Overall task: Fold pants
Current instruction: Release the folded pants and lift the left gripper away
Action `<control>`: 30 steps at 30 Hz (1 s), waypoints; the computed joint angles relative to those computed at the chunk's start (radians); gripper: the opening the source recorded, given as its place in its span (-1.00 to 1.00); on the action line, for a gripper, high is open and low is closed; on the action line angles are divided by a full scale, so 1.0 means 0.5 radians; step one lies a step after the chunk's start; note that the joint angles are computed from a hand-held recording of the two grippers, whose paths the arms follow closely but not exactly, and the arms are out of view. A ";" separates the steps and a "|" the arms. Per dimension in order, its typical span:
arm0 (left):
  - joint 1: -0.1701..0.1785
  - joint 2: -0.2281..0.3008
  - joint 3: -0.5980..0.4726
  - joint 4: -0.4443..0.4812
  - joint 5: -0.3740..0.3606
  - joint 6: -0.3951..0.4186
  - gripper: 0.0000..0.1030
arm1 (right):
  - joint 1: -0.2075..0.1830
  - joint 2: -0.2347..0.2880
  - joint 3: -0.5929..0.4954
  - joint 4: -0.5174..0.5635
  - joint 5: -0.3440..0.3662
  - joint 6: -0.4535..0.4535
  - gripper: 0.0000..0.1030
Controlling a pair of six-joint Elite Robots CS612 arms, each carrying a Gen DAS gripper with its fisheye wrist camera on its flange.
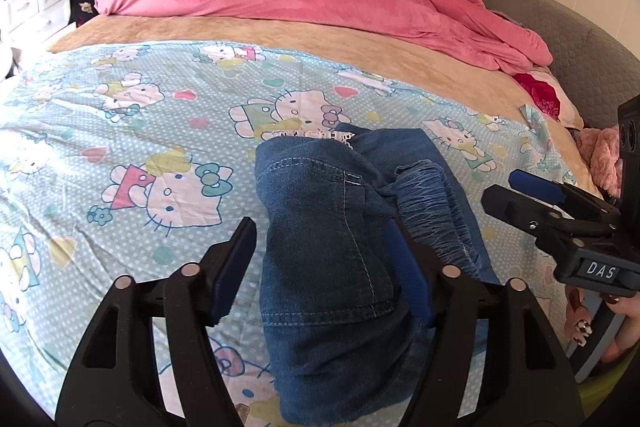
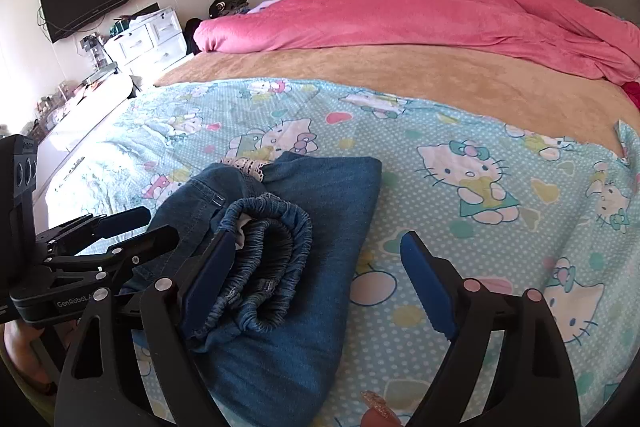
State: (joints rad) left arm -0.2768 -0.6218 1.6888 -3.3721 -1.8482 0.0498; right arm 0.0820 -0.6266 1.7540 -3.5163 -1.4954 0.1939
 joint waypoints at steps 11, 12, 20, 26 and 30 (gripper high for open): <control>0.001 -0.070 0.116 -0.163 0.037 -0.012 0.81 | 0.008 -0.066 0.113 -0.177 -0.036 0.035 0.89; 0.001 -0.077 0.127 -0.178 0.045 -0.013 0.81 | 0.009 -0.072 0.122 -0.195 -0.038 0.035 0.89; 0.001 -0.131 0.200 -0.283 0.091 -0.040 0.81 | 0.017 -0.118 0.198 -0.355 -0.063 0.066 0.91; 0.007 -0.175 0.285 -0.376 0.118 -0.049 0.82 | 0.041 -0.160 0.287 -0.493 -0.106 0.032 0.91; 0.013 -0.203 0.349 -0.421 0.122 -0.034 0.82 | 0.053 -0.175 0.340 -0.553 -0.123 0.024 0.91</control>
